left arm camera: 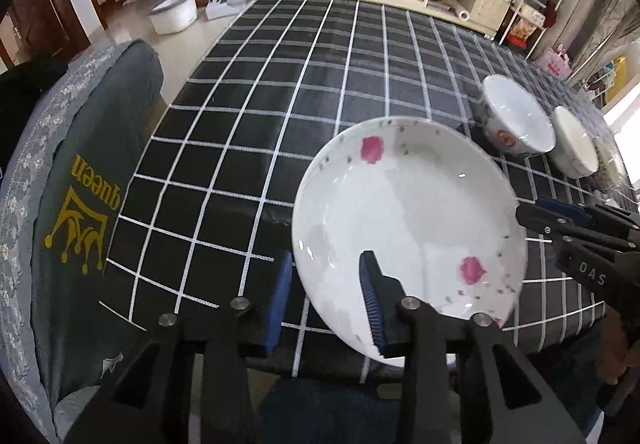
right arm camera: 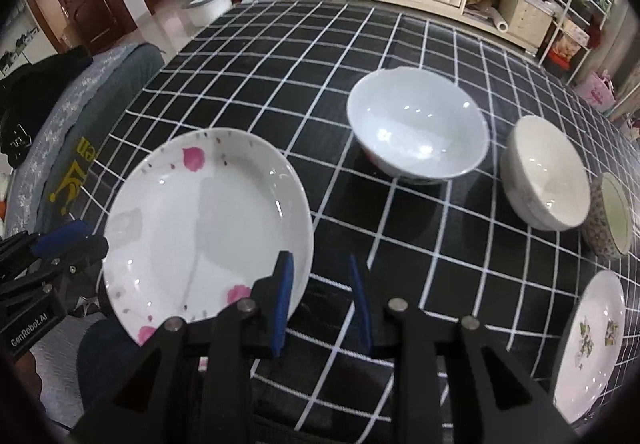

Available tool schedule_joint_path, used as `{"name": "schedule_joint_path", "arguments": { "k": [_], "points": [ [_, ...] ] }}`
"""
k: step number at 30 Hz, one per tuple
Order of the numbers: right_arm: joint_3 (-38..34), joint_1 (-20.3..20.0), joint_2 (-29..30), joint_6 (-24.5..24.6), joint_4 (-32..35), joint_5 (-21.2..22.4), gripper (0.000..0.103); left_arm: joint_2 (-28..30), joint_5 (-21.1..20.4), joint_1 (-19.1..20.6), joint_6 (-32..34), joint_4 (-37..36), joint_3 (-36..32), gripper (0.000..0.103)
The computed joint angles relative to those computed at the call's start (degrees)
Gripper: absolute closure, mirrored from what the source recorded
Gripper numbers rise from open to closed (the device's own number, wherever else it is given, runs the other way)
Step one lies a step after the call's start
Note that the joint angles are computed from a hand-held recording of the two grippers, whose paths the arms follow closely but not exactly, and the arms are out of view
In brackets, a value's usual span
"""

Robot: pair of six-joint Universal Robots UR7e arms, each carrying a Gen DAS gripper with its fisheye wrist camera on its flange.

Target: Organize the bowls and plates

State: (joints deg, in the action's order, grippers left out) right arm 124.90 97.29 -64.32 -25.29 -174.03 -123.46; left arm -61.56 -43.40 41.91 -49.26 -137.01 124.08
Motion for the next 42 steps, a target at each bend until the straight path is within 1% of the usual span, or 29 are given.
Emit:
{"name": "schedule_joint_path", "arguments": {
  "k": [5,11,12,13,15,19,22,24,28,30,35,42],
  "points": [
    [2.24,0.25,-4.16,0.11,-0.5,0.5,0.07,-0.65,-0.55,-2.88,-0.22,-0.15,-0.06,0.069],
    [4.65,-0.23,-10.44,0.55,-0.06,1.06,0.069,0.44,-0.75,-6.77,0.16,-0.93,-1.01,0.068],
    [5.2,-0.18,-11.64,0.11,-0.6,0.62,0.065,0.75,-0.75,-7.47,0.38,-1.21,-1.28,0.064],
    [5.52,-0.24,-12.35,-0.24,-0.99,0.48,0.063,1.02,-0.69,-7.94,0.49,-1.44,-1.53,0.063],
    [6.52,-0.44,-14.23,-1.19,-2.6,0.09,0.054,1.9,-0.58,-9.04,0.84,-1.83,-2.35,0.062],
    [8.02,-1.62,-18.26,-2.59,-4.11,0.46,0.047,3.84,-0.88,-10.78,1.55,-2.14,-4.25,0.062],
    [9.13,-3.27,-22.01,-3.66,-3.7,1.53,0.043,5.76,-1.49,-12.1,2.4,-2.59,-6.03,0.056],
    [9.94,-4.84,-24.72,-4.21,-3.93,2.17,0.04,7.25,-1.36,-12.81,2.93,-2.11,-7.45,0.056],
    [10.7,-8.28,-29.04,-4.55,-2.44,4.19,0.039,10.6,-2.17,-14.4,5.24,-2.74,-10.42,0.055],
    [11.08,-10.5,-31.27,-5.39,-1.82,5.61,0.038,12.39,-2.36,-15.25,5.57,-2.54,-12.06,0.043],
    [10.58,-16.4,-35.67,-6.61,0.79,8.49,0.037,18.3,-4.69,-16.21,8.69,-4.75,-17.46,0.042],
    [8.68,-23.65,-38.81,-9.19,3.56,11.84,0.037,26.71,-6.55,-17.01,12.74,-3.88,-26.19,0.042]
  ]
}}
